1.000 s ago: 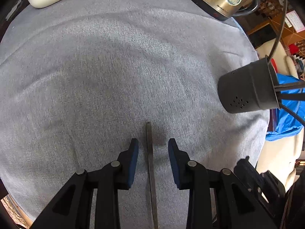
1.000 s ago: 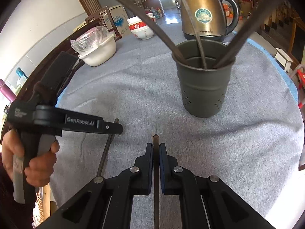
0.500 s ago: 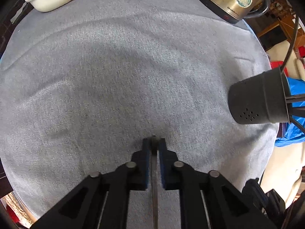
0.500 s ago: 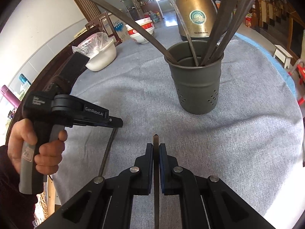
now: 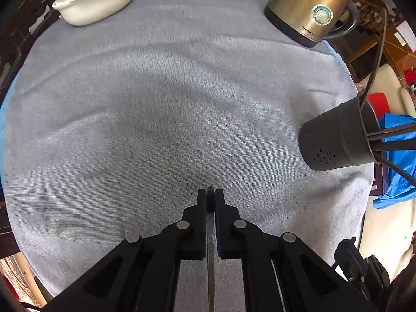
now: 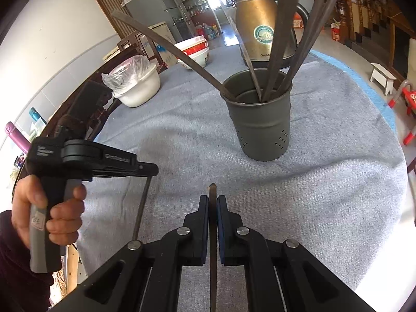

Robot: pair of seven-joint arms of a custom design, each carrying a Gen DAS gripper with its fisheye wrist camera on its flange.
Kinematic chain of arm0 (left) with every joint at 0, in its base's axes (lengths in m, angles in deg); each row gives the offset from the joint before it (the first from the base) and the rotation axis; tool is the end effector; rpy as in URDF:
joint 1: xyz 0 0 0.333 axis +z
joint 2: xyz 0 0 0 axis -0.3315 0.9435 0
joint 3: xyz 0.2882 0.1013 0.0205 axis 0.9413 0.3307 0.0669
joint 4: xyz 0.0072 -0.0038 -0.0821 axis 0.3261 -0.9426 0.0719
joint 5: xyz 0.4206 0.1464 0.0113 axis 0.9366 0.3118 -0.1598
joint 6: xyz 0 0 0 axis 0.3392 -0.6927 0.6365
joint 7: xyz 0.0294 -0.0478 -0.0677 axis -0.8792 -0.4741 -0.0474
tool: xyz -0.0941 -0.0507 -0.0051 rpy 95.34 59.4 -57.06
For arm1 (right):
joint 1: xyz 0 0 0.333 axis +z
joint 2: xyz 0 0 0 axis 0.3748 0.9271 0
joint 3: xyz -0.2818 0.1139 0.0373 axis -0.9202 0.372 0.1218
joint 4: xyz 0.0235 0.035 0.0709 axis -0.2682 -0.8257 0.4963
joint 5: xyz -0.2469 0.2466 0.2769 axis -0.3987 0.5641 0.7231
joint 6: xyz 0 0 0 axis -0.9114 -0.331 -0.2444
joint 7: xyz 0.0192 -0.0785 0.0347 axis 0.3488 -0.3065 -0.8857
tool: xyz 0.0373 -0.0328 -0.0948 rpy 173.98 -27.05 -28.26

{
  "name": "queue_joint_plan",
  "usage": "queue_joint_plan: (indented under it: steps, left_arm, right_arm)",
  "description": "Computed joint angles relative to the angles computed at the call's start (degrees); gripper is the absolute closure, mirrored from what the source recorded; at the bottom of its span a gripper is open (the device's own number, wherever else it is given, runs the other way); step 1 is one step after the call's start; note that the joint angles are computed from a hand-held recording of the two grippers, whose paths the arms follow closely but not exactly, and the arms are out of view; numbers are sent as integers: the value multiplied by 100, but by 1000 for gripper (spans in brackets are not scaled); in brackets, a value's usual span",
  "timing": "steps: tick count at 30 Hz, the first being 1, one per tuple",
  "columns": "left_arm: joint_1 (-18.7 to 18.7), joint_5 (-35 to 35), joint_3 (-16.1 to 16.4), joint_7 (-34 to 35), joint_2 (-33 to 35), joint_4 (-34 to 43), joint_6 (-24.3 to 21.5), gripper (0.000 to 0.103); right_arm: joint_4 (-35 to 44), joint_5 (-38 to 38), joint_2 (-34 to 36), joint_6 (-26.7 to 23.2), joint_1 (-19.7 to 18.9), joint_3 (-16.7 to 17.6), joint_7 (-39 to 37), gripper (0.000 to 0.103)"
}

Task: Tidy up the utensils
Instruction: 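Lift the held brown chopsticks off the cloth with both grippers, then carry both chopsticks over the gray holder cup and lower them tip-first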

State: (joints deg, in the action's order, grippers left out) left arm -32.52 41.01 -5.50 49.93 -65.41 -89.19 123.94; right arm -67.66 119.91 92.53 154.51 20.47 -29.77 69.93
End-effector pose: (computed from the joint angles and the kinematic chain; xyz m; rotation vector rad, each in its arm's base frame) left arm 0.6600 -0.2679 0.3463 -2.5643 1.6609 -0.4421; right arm 0.6455 -0.0074 0.3494 -2.0533 1.2975 -0.0295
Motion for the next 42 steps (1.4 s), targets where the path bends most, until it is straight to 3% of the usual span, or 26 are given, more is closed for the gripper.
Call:
queue_joint_plan:
  steps: [12, 15, 20, 30, 32, 36, 42]
  left_arm:
    - [204, -461, -76, 426, 240, 27, -192, 97]
    - [242, -606, -103, 534, 242, -4, -151, 97]
    - [386, -829, -102, 790, 43, -260, -111, 85]
    - [231, -437, 34, 645, 234, 53, -283, 82]
    - [170, -278, 76, 542, 259, 89, -293, 97]
    - [202, -306, 43, 448, 85, -164, -65, 98]
    - [37, 333, 148, -33, -568, -668, 324, 98]
  right_arm:
    - [448, -1009, 699, 480, 18, 67, 958, 96]
    - [572, -1379, 822, 369, -11, 78, 1340, 94]
    - [777, -2107, 971, 109, 24, 54, 1945, 94]
    - [658, -2750, 948, 461, 122, 168, 2000, 94]
    - [683, -2703, 971, 468, 93, 198, 2000, 95]
    - [606, -2214, 864, 443, -95, 324, 1621, 96]
    - [376, -933, 352, 186, -320, 364, 558, 96]
